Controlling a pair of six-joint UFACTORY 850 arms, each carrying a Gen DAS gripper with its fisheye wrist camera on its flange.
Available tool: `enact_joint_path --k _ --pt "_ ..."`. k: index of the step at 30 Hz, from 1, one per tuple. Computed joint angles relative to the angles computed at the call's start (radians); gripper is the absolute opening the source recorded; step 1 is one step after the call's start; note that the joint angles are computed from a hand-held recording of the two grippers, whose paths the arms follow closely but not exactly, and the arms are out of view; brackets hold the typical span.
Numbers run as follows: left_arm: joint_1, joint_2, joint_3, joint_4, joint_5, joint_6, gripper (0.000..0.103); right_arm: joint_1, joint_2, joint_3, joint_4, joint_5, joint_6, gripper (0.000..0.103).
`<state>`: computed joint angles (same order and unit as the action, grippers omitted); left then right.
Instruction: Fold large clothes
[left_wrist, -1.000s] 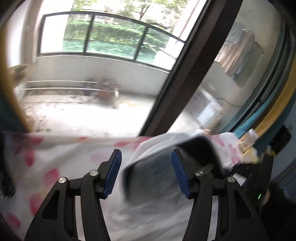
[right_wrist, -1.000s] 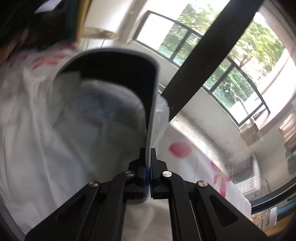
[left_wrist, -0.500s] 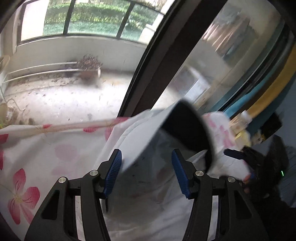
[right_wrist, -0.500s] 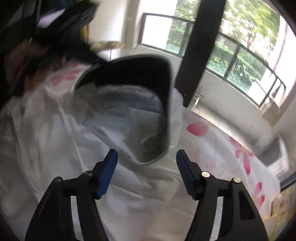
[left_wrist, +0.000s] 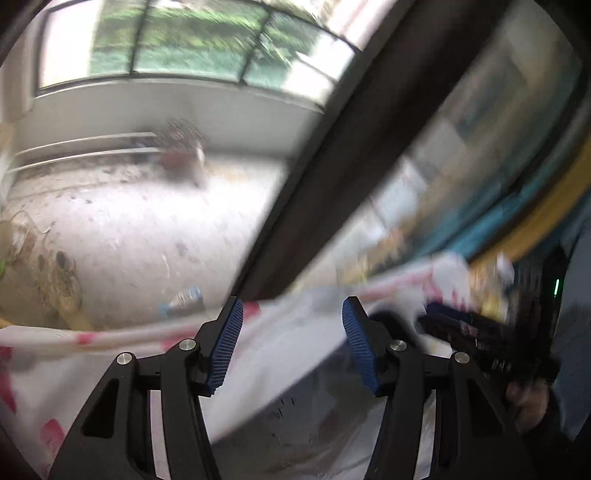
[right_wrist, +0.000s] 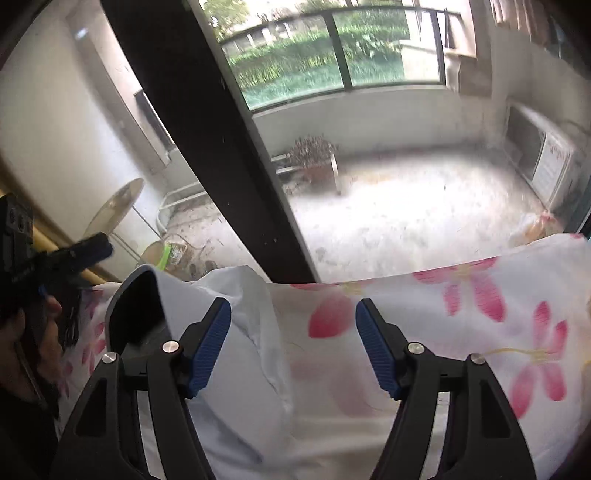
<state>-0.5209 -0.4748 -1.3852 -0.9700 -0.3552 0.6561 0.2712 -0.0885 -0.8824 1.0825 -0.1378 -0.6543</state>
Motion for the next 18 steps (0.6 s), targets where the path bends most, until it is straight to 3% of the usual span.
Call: enact_joint_path --k 4,8,13,18 --pt "-0.025 0.030 0.066 0.003 0.001 0.079 0.059 0.035 -0.041 -0.021 -0.048 -0.027 0.022 0.070" --pt "-0.019 0.090 0.167 -0.064 -0.023 0.182 0.059 0.058 -0.019 0.010 -0.214 -0.022 0.113 0.073" --pt "-0.038 0.120 0.245 0.140 0.011 0.055 0.059 0.085 -0.013 0.028 -0.517 -0.043 0.307 0.081" --pt "-0.058 0.147 0.286 0.196 0.060 0.011 0.059 0.099 -0.017 0.042 -0.651 -0.049 0.398 0.081"
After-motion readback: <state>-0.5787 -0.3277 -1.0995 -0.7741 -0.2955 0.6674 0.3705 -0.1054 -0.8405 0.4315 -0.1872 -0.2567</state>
